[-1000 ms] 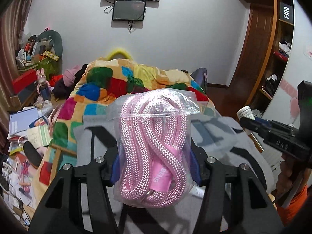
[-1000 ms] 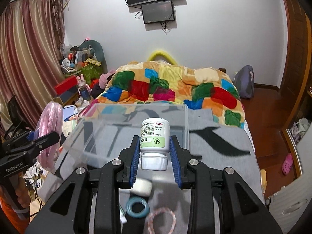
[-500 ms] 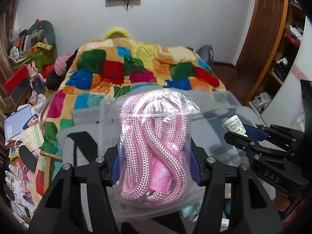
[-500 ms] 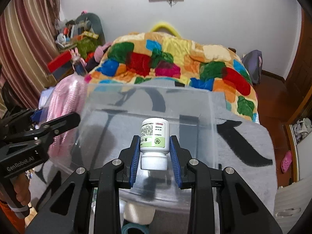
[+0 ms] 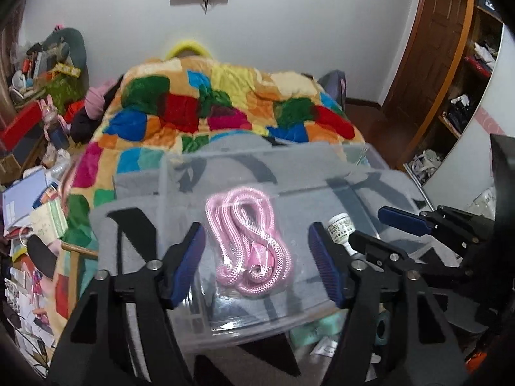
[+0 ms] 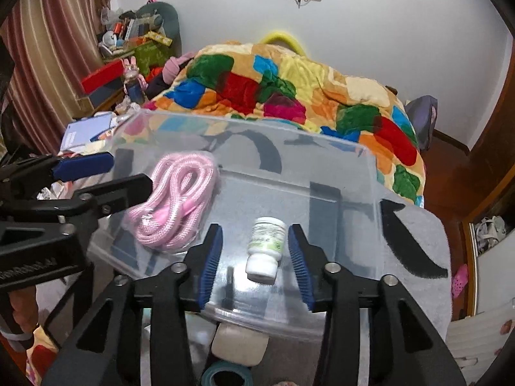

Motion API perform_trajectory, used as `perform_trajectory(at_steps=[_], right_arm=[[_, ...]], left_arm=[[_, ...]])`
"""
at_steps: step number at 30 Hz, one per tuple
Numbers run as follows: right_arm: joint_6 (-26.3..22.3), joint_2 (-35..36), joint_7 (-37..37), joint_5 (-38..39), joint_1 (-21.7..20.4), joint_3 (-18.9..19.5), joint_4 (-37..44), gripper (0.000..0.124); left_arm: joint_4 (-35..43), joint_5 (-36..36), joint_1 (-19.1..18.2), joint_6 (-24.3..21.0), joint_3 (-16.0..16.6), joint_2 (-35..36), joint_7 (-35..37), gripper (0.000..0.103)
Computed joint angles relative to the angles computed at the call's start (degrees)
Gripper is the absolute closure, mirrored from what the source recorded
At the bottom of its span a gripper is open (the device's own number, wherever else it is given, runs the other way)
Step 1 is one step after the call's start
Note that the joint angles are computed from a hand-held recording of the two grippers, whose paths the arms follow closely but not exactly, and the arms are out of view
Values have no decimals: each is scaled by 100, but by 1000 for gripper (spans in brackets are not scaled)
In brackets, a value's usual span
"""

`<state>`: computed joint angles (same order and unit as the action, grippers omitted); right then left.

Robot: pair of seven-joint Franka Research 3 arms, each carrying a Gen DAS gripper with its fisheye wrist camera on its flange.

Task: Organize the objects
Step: 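Lower the pink rope and pill bottle into the clear box and open both tools, then grasp the white ointment tube with the left tool while the right tool grasps the teal tape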

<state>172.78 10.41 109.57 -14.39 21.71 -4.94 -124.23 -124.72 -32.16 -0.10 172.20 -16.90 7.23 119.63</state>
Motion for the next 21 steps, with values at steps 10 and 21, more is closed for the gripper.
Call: perform_trajectory(at_steps=[10, 21], right_arm=[[710, -999, 2016, -2370, -69, -274, -853, 65], [1037, -1478, 3683, -3989, -1194, 507, -1475, 64]], left_arm=[[-628, -1856, -463, 618, 169, -872, 1671, 5], [-1165, -2651, -1368, 492, 906, -1121, 2370, 4]])
